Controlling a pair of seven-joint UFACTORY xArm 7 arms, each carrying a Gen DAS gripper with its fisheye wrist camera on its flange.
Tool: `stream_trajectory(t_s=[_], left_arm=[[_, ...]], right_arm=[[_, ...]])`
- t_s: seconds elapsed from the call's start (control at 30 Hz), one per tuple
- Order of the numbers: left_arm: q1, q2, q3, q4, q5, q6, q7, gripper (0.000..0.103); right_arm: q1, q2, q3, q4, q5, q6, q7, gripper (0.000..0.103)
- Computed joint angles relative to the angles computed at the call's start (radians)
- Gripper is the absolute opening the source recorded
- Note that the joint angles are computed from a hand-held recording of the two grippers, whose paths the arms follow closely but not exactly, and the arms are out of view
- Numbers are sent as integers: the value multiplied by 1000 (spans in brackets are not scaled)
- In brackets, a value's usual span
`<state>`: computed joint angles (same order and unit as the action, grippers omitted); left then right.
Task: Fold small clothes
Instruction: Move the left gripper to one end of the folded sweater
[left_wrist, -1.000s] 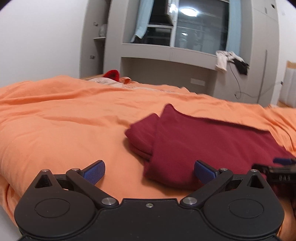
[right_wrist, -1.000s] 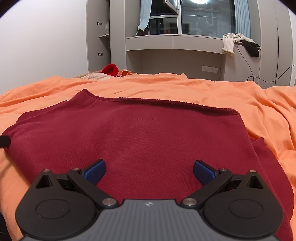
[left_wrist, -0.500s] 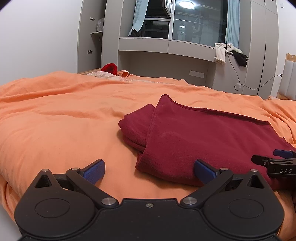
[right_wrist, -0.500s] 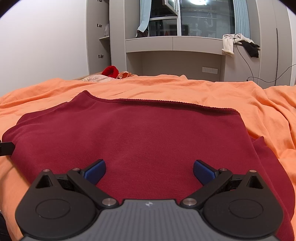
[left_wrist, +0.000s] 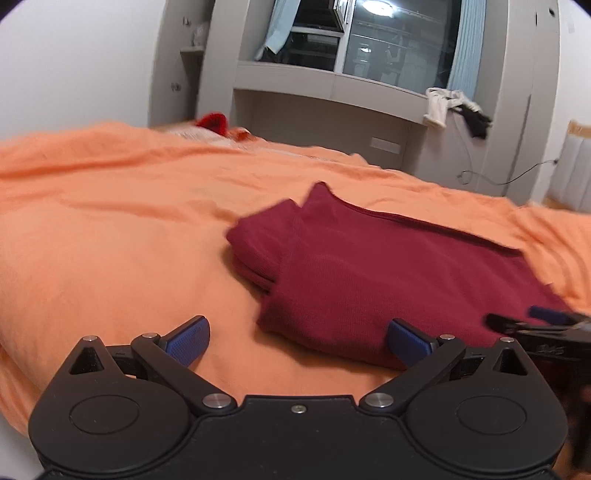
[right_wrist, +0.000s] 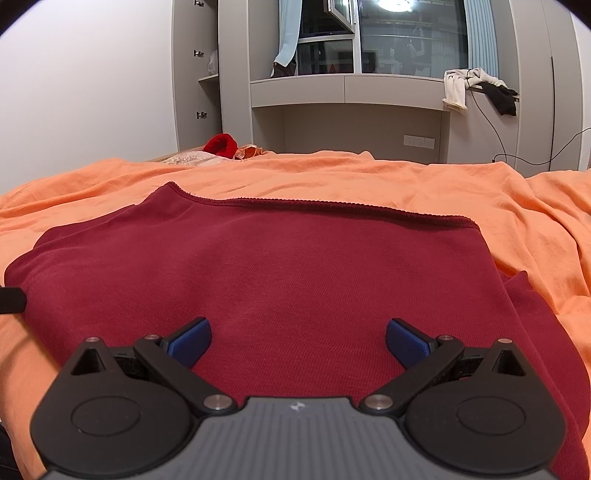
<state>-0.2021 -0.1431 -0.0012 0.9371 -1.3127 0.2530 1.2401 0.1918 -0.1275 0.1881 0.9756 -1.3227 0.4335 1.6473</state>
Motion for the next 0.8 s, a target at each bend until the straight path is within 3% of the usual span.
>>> stream_trajectory(t_s=[0.1,0.2,0.3,0.57,0.8], left_arm=[[10,-23,23,-13,-13,129,-14,102],[15,-24,21,-18,-35,194,-12,102],[17,21,-3,21,0,188,-78,102],[46,242,-71,270,246,182,-458,102],[84,269,-141,286,173,94,-448,102]], right_arm=[[-1,-3,-1,-3,-5,-3,6,103],[-2,-4,-1,-4,-8,-5,10,103],[-2,-3,0,-3,-8,-4,10,103],[-4,-7,2,-8,-35,0,35,103],[1,-4,-1,-5,-46,3,43,103]])
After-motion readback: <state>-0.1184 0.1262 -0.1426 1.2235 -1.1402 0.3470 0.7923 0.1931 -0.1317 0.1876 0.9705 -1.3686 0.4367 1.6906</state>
